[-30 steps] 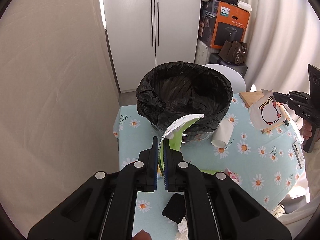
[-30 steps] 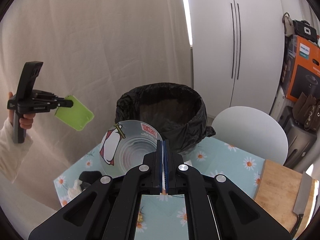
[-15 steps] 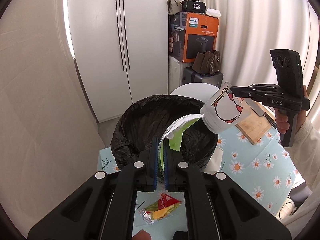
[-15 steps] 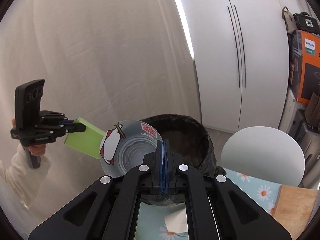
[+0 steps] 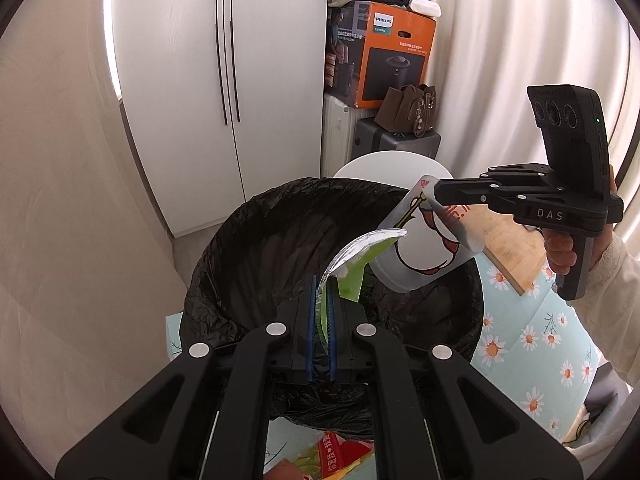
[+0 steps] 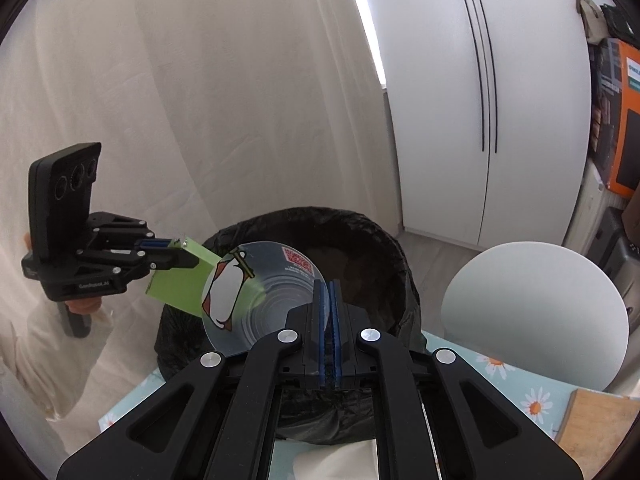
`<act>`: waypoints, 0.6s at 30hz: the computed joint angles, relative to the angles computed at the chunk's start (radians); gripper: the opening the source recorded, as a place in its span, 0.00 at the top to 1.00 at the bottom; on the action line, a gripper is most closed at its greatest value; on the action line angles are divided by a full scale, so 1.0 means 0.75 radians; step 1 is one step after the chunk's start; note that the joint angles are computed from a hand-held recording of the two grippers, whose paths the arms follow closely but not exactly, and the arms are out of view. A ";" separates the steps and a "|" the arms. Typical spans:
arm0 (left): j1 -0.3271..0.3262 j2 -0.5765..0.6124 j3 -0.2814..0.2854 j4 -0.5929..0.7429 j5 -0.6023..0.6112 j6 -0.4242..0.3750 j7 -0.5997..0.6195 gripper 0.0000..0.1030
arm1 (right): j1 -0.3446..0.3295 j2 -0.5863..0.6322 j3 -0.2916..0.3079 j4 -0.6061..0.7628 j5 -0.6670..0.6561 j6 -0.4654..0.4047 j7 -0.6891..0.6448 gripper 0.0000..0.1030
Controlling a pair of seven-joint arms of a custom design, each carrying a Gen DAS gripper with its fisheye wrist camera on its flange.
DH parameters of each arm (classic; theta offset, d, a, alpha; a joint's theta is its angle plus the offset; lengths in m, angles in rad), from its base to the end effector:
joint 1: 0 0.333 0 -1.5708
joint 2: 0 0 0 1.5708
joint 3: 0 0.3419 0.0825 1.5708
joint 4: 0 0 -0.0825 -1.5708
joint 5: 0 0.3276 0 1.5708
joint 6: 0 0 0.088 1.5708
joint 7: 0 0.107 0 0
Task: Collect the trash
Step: 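Open the left tool to drop the green tray into the bin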
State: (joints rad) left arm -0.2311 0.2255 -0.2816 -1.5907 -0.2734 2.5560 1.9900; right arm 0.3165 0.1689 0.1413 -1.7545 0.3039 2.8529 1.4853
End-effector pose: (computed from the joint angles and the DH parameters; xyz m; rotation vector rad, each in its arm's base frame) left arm 0.5612 -0.2852 0.6326 -1.0868 2.4344 -1.0396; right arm 0.5595 0.2486 0.6252 -1.7739 1.3346 -0.3887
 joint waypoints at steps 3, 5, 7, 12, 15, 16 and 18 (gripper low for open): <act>-0.018 0.010 0.024 -0.016 0.057 0.057 -0.080 0.04 | 0.024 0.012 -0.039 0.017 -0.098 -0.015 0.072 0.67; 0.032 -0.011 -0.012 -0.041 -0.068 0.069 -0.028 0.08 | 0.050 -0.001 -0.075 0.001 -0.209 -0.010 0.167 0.36; 0.058 -0.044 -0.021 -0.075 -0.157 0.080 0.006 0.06 | 0.028 -0.028 -0.051 -0.032 -0.181 0.015 0.148 0.34; 0.035 -0.144 0.034 -0.200 -0.080 0.170 -0.091 0.06 | 0.037 -0.085 -0.074 -0.097 -0.276 0.049 0.259 0.18; 0.031 -0.209 0.055 -0.268 -0.026 0.177 -0.156 0.06 | 0.047 -0.106 -0.082 -0.104 -0.364 0.031 0.337 0.18; 0.030 -0.230 0.060 -0.291 -0.014 0.180 -0.170 0.06 | 0.049 -0.113 -0.082 -0.108 -0.389 0.026 0.358 0.18; 0.031 -0.282 0.070 -0.346 -0.009 0.188 -0.186 0.06 | 0.053 -0.131 -0.081 -0.122 -0.436 0.016 0.400 0.17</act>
State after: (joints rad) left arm -0.2078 0.0139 -0.2292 -1.8504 -0.2802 2.6968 1.8505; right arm 0.3559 0.0707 0.0802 -1.8457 -0.0234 2.8651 1.7849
